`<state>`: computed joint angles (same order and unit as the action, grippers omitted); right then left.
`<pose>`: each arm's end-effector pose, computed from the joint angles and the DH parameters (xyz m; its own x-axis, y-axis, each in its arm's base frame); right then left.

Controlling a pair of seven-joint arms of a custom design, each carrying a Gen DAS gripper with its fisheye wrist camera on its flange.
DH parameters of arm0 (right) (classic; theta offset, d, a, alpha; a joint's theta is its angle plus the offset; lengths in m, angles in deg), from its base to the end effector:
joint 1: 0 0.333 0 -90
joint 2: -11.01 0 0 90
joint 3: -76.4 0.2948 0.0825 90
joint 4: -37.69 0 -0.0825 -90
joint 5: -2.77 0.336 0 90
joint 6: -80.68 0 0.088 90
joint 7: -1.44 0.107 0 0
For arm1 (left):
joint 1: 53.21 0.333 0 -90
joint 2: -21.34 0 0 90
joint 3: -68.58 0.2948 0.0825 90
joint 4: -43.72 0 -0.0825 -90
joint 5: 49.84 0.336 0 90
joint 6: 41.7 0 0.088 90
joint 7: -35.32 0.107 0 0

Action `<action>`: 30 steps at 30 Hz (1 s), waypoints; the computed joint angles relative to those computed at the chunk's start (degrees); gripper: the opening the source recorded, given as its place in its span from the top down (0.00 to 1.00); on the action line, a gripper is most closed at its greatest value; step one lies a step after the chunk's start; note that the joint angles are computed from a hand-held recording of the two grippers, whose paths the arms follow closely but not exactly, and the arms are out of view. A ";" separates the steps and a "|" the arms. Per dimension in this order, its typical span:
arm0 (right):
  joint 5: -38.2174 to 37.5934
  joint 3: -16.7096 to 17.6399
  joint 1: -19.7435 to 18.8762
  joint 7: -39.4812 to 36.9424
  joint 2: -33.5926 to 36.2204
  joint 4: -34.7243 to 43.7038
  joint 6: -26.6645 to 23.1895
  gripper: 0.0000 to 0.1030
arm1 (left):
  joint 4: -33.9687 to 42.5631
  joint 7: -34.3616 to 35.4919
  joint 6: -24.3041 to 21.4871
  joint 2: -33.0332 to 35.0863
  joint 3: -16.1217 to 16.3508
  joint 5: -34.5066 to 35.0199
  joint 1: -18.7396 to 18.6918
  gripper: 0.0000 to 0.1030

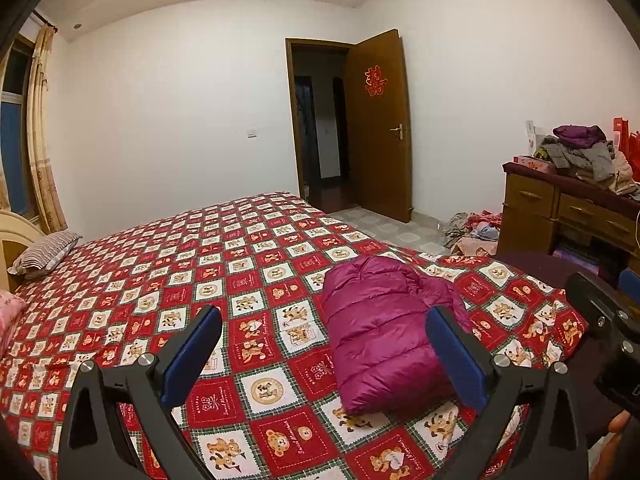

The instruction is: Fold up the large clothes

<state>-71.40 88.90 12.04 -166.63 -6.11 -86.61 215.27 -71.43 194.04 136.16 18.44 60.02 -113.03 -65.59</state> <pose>0.4284 0.1922 0.5714 -0.4639 -0.8779 -0.1192 -0.2619 0.2644 -0.9282 0.5176 -0.1197 0.5743 -0.4192 -0.9041 -0.0832 -0.3272 0.2359 -0.9150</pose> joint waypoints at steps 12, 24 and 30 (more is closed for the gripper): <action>-0.15 -0.09 -0.06 0.18 -0.09 -0.07 0.21 0.00 | 0.41 1.14 0.21 0.39 -0.21 -1.37 0.21 0.01; -1.20 0.82 0.50 1.14 -0.26 -0.02 -2.85 0.00 | 2.20 6.09 -0.14 0.95 -0.69 -6.36 0.61 0.01; -1.73 0.77 0.91 1.35 -0.12 0.33 -3.89 0.00 | 3.09 6.98 -0.23 1.41 -1.17 -6.85 0.97 0.01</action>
